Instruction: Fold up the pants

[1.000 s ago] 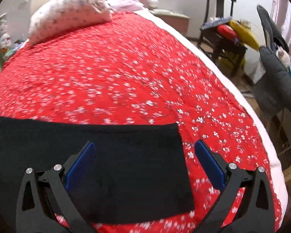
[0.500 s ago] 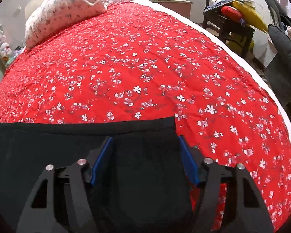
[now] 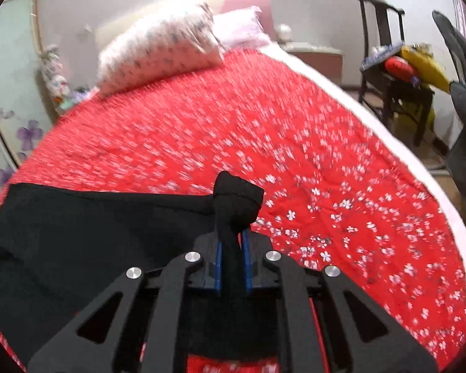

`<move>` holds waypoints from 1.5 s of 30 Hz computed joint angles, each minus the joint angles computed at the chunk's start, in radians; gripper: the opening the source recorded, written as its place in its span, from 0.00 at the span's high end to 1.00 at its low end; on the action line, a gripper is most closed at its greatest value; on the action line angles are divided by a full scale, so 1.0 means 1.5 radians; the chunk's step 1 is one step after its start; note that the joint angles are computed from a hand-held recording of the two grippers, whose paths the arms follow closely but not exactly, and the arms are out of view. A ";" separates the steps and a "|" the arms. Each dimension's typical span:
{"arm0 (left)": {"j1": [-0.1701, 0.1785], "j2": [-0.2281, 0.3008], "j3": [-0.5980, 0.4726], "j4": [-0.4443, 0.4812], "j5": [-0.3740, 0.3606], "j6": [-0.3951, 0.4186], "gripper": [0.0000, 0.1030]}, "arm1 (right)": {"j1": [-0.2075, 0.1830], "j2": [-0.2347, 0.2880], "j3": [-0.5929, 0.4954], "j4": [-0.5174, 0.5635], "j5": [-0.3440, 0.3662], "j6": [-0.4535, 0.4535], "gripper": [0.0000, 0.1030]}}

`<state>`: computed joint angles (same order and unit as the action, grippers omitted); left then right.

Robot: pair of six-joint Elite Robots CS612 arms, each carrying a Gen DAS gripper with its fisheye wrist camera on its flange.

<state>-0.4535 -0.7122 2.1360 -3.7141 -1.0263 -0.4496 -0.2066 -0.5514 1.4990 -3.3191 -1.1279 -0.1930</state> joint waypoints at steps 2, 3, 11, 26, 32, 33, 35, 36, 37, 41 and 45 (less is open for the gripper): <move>-0.005 -0.005 0.010 -0.014 0.006 -0.007 0.02 | -0.006 -0.014 0.031 -0.037 0.028 -0.009 0.90; -0.007 -0.007 0.014 -0.020 0.008 -0.007 0.02 | -0.008 -0.021 0.048 -0.059 0.042 -0.013 0.90; -0.047 -0.008 0.059 -0.134 0.095 0.020 0.02 | -0.030 -0.078 0.210 -0.194 0.142 -0.098 0.90; -0.049 -0.030 0.151 -0.233 0.050 -0.034 0.02 | 0.002 -0.150 0.360 -0.112 -0.119 -0.118 0.58; -0.015 -0.021 0.166 -0.264 -0.017 -0.093 0.02 | -0.089 -0.167 0.369 0.025 0.247 0.301 0.58; -0.012 -0.019 0.166 -0.267 -0.023 -0.100 0.02 | -0.090 -0.157 0.365 0.018 0.279 0.371 0.58; -0.005 -0.013 0.168 -0.282 -0.045 -0.107 0.02 | -0.089 -0.136 0.354 0.026 0.328 0.511 0.58; -0.004 -0.010 0.170 -0.289 -0.050 -0.105 0.02 | -0.082 -0.128 0.351 0.016 0.321 0.573 0.58; -0.003 -0.008 0.172 -0.296 -0.053 -0.102 0.02 | -0.073 -0.125 0.349 0.012 0.301 0.607 0.58; -0.001 -0.004 0.179 -0.310 -0.044 -0.084 0.02 | -0.050 -0.112 0.327 -0.015 0.250 0.690 0.58; 0.006 -0.001 0.183 -0.322 -0.045 -0.079 0.02 | -0.034 -0.108 0.315 -0.037 0.200 0.736 0.48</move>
<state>-0.4440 -0.7138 2.4109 -4.1973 -1.0937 -0.5683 -0.2584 -0.7131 1.9719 -3.3753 -0.8276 0.9108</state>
